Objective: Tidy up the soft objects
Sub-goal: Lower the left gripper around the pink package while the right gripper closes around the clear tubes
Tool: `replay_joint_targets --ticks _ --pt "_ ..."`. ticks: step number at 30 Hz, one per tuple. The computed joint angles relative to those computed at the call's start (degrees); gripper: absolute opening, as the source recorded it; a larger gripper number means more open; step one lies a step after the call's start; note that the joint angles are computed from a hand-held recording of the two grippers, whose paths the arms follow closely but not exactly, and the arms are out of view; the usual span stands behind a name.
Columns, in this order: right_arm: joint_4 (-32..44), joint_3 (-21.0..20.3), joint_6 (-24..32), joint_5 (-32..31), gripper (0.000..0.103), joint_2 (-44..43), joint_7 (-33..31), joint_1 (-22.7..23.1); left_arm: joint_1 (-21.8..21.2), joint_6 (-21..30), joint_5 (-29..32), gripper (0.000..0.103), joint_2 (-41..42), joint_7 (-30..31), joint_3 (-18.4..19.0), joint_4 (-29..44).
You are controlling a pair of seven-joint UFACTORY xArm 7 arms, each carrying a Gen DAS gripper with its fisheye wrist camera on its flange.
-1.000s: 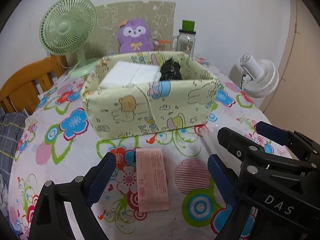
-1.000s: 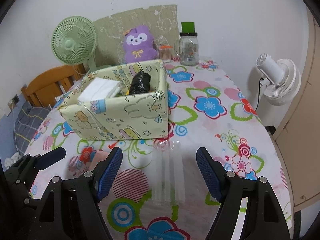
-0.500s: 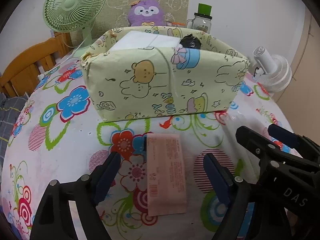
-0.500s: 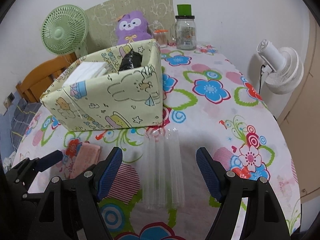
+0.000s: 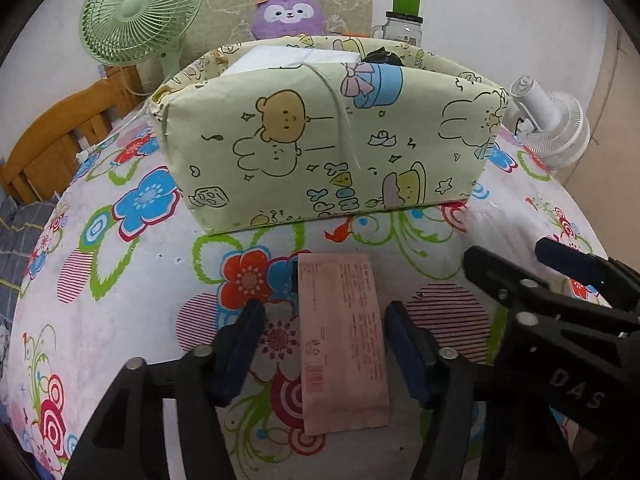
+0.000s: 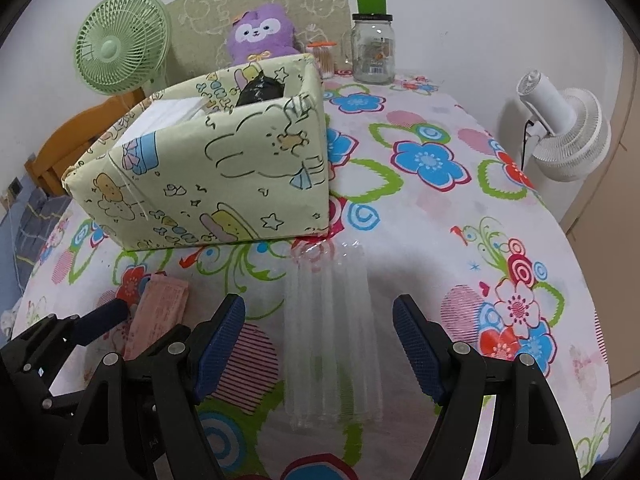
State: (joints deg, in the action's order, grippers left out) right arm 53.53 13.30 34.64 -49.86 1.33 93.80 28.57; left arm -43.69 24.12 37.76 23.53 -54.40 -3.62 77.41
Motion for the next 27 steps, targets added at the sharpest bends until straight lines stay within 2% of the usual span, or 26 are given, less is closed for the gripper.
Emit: replay_joint_targets --ticks 3,6,14,24,27 --pt "0.54 -0.07 -0.01 1.02 0.079 0.82 -1.36 0.12 -0.05 -0.78 0.46 0.045 -0.57 -0.27 0.05 -0.85" --pt "0.48 -0.43 -0.67 0.98 0.079 1.11 -1.49 0.21 0.29 -1.26 -0.13 0.041 -0.78 1.04 -0.56 -1.17" --pt "-1.46 -0.69 -1.44 1.12 0.079 -0.23 -0.02 -0.35 0.0 -0.69 -2.48 0.041 -0.26 1.98 -0.99 0.02" --pt "-3.47 -0.25 -2.43 1.13 0.079 -2.03 -0.98 -2.38 -2.05 1.82 -4.49 0.041 4.08 6.91 -1.06 6.58" --pt "-3.57 -0.26 -3.83 0.96 0.072 -1.72 -1.16 -2.78 -3.18 2.61 -4.01 0.041 4.79 7.02 -0.23 7.7"
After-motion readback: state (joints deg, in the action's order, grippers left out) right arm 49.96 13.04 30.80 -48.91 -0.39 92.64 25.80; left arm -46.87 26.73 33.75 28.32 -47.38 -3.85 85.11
